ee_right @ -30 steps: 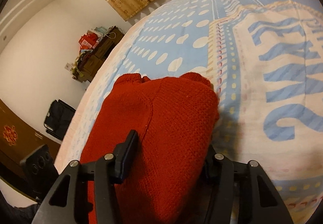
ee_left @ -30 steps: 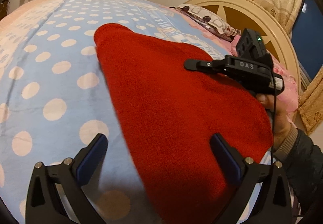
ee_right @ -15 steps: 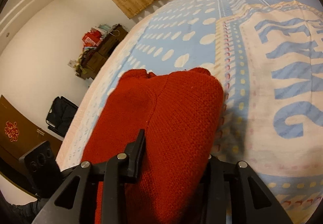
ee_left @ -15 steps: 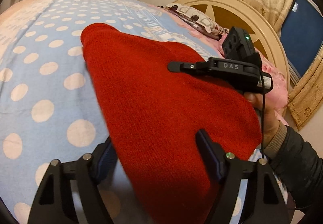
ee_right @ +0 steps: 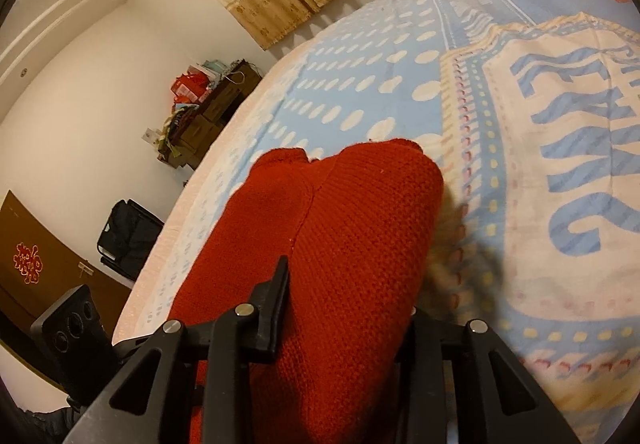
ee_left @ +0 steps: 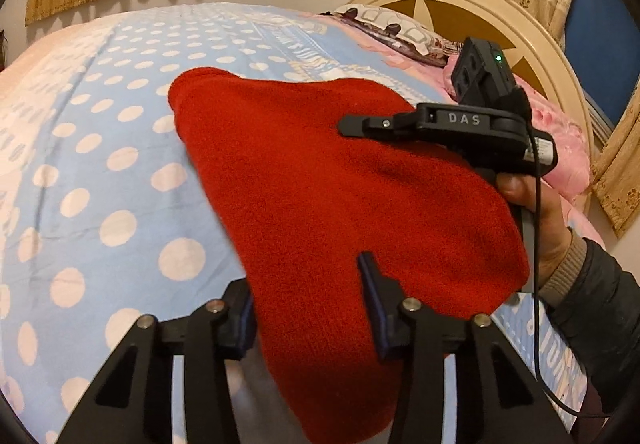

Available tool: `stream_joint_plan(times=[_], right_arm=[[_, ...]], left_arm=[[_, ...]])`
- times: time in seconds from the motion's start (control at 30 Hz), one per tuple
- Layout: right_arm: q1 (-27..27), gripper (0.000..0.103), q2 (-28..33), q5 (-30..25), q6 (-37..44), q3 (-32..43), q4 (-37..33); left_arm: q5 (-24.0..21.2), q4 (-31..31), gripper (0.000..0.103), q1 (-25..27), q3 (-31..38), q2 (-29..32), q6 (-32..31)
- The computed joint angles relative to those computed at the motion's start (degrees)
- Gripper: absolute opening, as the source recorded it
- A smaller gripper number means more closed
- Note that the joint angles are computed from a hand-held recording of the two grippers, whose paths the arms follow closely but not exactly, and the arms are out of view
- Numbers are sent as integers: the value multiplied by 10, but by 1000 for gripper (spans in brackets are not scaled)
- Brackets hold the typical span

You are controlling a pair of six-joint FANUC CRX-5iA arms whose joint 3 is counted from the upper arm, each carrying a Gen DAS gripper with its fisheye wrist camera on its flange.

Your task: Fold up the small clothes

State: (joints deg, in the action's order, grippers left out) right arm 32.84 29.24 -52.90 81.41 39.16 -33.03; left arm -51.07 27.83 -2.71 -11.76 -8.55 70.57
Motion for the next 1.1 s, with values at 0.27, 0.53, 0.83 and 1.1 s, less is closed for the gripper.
stream_joint_plan(times=[0.27,0.53,0.83,1.1], right_arm=[[23,33,-19,10,2,-16,4],[52,33,-42,23,24,-36,-5],[84,33,-64,37,31,-59,-13],[111,33,-59,24,32,-46,-22]], left_arm=[[-30,-28,42,8,-4,-32,28],[-33,-60,41,18,-33,-95,43],[-51,-28,40,60,-72,-154,40],[-74,-13,40,100,-99,-210,44]])
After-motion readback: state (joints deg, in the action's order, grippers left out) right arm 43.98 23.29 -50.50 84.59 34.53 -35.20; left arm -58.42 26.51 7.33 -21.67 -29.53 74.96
